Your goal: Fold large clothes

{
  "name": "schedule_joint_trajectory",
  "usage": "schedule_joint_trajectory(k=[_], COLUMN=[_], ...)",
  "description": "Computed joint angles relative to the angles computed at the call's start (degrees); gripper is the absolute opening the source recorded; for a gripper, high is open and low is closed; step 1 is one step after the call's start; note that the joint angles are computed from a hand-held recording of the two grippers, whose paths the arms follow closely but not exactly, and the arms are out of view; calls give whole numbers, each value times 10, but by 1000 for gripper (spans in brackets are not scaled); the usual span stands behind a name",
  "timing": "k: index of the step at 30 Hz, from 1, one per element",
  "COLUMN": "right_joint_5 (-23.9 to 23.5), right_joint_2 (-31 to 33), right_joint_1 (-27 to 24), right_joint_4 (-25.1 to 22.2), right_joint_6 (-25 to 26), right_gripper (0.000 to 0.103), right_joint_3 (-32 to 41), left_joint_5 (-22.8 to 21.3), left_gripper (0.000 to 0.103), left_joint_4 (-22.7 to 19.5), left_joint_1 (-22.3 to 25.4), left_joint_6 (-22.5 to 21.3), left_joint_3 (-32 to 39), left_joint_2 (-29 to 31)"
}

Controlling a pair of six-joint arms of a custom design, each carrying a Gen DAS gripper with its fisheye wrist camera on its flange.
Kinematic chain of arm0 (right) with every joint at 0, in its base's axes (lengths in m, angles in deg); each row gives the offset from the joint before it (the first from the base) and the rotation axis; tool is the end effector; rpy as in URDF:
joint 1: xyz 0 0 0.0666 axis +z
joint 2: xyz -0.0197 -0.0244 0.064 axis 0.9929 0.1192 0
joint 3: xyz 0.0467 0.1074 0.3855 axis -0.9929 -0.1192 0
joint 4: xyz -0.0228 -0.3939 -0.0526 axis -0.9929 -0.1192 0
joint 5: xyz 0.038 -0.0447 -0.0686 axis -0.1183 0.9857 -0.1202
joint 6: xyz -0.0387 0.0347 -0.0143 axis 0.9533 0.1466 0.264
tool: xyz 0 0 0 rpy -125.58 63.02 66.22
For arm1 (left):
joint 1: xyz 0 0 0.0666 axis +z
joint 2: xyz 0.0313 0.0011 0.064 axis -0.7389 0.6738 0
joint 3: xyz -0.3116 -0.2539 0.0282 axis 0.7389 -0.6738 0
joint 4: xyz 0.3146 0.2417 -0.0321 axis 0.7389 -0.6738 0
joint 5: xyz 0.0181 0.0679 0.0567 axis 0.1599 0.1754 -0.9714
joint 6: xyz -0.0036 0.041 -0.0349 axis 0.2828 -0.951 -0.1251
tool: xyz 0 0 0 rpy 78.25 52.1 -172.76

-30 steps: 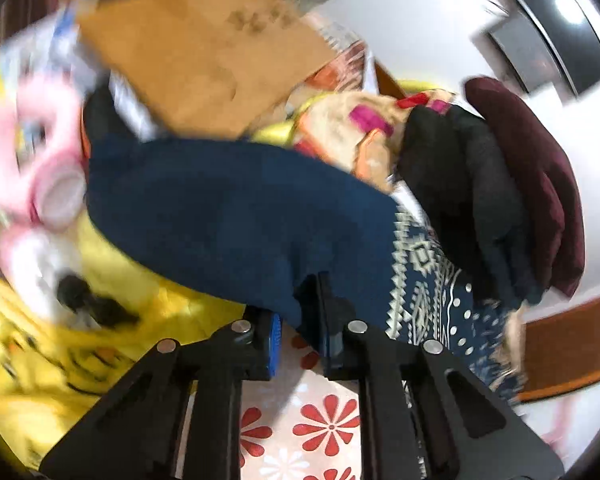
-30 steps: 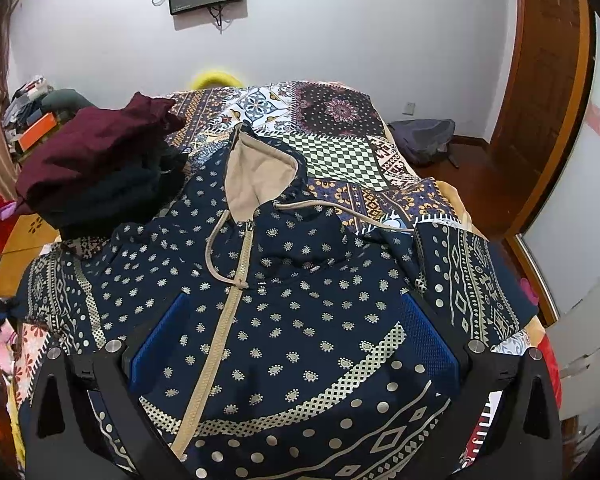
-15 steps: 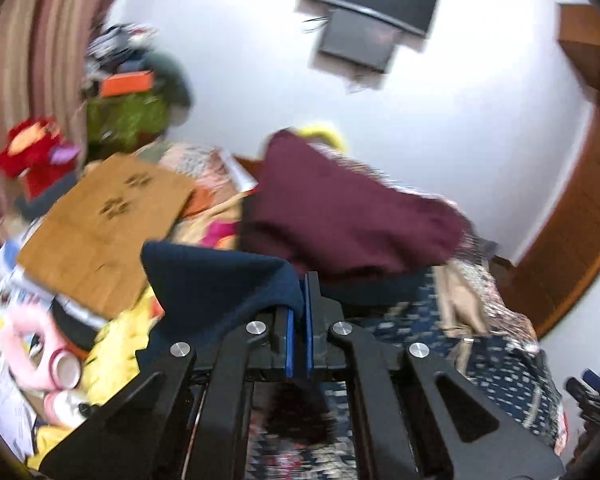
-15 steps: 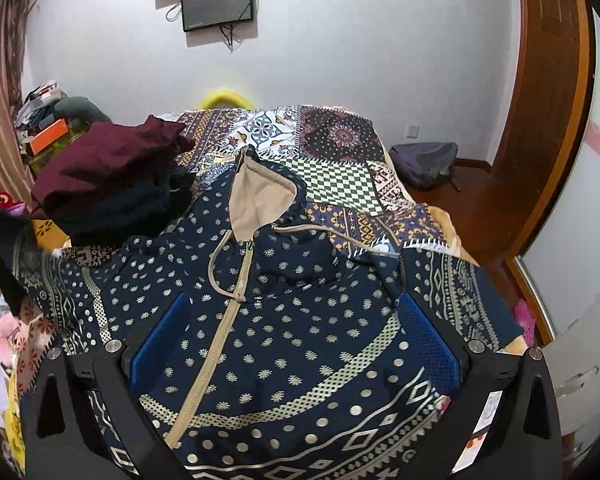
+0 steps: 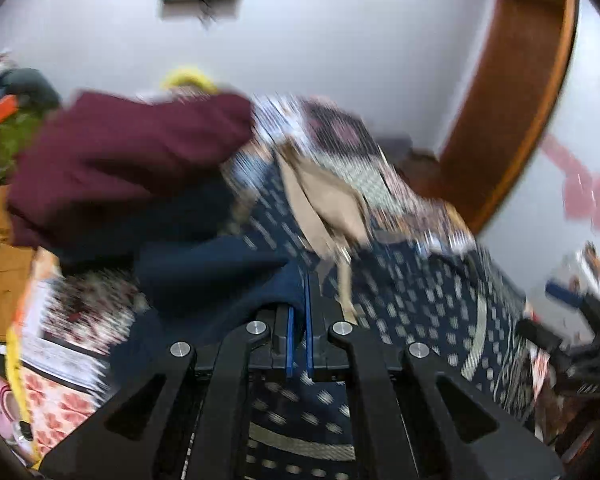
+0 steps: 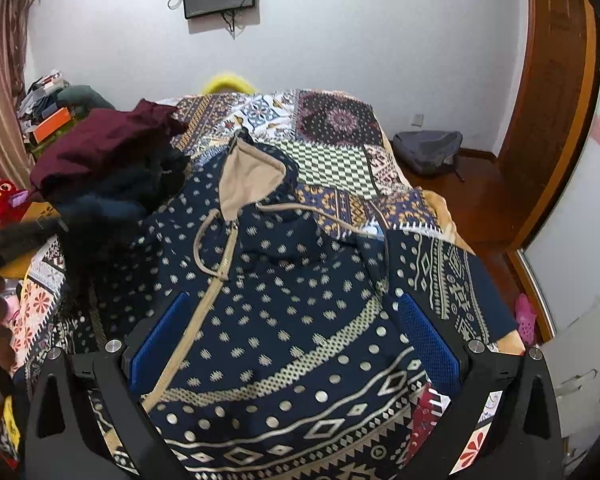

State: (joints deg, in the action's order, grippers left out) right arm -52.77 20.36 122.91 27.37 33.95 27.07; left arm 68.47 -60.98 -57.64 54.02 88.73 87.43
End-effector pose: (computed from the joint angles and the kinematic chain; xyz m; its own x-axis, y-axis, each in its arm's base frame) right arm 0.4109 0.3241 0.4394 -0.7006 -0.0457 -0.7121 -0.1059 0.9936 0.0404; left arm 0.4904 -0.0934 0.4272 -0.7306 0.0422 -0.6815 0.2306 0.9547 -0.1882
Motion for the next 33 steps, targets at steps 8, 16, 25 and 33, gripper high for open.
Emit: schedule_joint_trajectory(k=[8,16,25,33], right_joint_5=[-23,-40,-58,-126], right_joint_2=[1,29,113,242], right_joint_1=[-6,10,49,88], right_joint_4=[-19,-28,-49,-131], right_joint_6=[-6,32,115,186], right_gripper=[103,103,103,103], right_joint_3=[-9,33,157,329], left_joint_5=[20,19,-6,-33], left_gripper=[3,16,47,52], left_joint_4=[-85,-89,-40,-16], left_joint_1=[-40,-15,87,188], left_joint_6=[-18,-30,-24,-37], left_joint_3=[-13,-58,-85,-117], left_joint_2=[52,-1,-85,-111])
